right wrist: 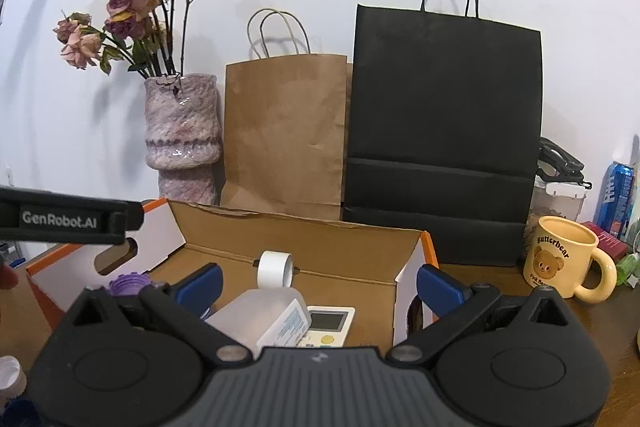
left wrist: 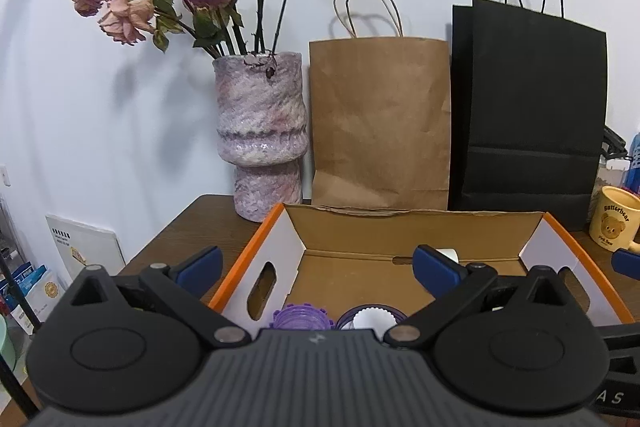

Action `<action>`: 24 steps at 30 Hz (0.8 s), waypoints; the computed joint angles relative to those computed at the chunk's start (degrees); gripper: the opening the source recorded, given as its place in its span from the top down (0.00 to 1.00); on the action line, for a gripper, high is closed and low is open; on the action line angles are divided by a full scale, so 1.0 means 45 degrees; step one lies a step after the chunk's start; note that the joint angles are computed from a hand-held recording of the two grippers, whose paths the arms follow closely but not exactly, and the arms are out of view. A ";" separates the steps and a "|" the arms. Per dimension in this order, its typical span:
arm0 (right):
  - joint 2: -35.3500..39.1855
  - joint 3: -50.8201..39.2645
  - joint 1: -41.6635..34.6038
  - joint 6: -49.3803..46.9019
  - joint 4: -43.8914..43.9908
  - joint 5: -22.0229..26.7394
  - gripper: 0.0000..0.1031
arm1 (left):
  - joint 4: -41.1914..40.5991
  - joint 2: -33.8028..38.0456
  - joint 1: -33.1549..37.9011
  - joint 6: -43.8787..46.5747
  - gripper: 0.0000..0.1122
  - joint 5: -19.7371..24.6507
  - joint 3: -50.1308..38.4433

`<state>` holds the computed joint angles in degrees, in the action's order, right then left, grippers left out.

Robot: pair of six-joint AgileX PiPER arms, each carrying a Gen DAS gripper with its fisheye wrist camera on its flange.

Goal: Organize rigid objects
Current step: 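Withdraw both grippers from the box back over the table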

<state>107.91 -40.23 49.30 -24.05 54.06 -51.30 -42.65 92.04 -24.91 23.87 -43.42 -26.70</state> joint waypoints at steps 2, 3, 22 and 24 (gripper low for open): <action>-0.0075 0.0182 0.0197 -0.0034 0.0162 -0.0189 0.00 | 0.0027 -0.0274 0.0019 -0.0100 0.08 -0.0091 0.0291; -0.0103 0.0289 0.0312 -0.0022 0.0266 -0.0351 0.00 | 0.0069 -0.0402 0.0057 -0.0167 0.08 -0.0097 0.0426; -0.1504 0.2878 0.3158 0.0414 0.2385 -0.1872 0.00 | -0.0451 -0.3304 -0.0373 -0.0040 0.08 -0.0349 0.3617; -0.1587 0.3029 0.3614 0.0433 0.2779 -0.1979 0.00 | -0.0903 -0.3601 -0.0654 0.0245 0.08 -0.0477 0.3938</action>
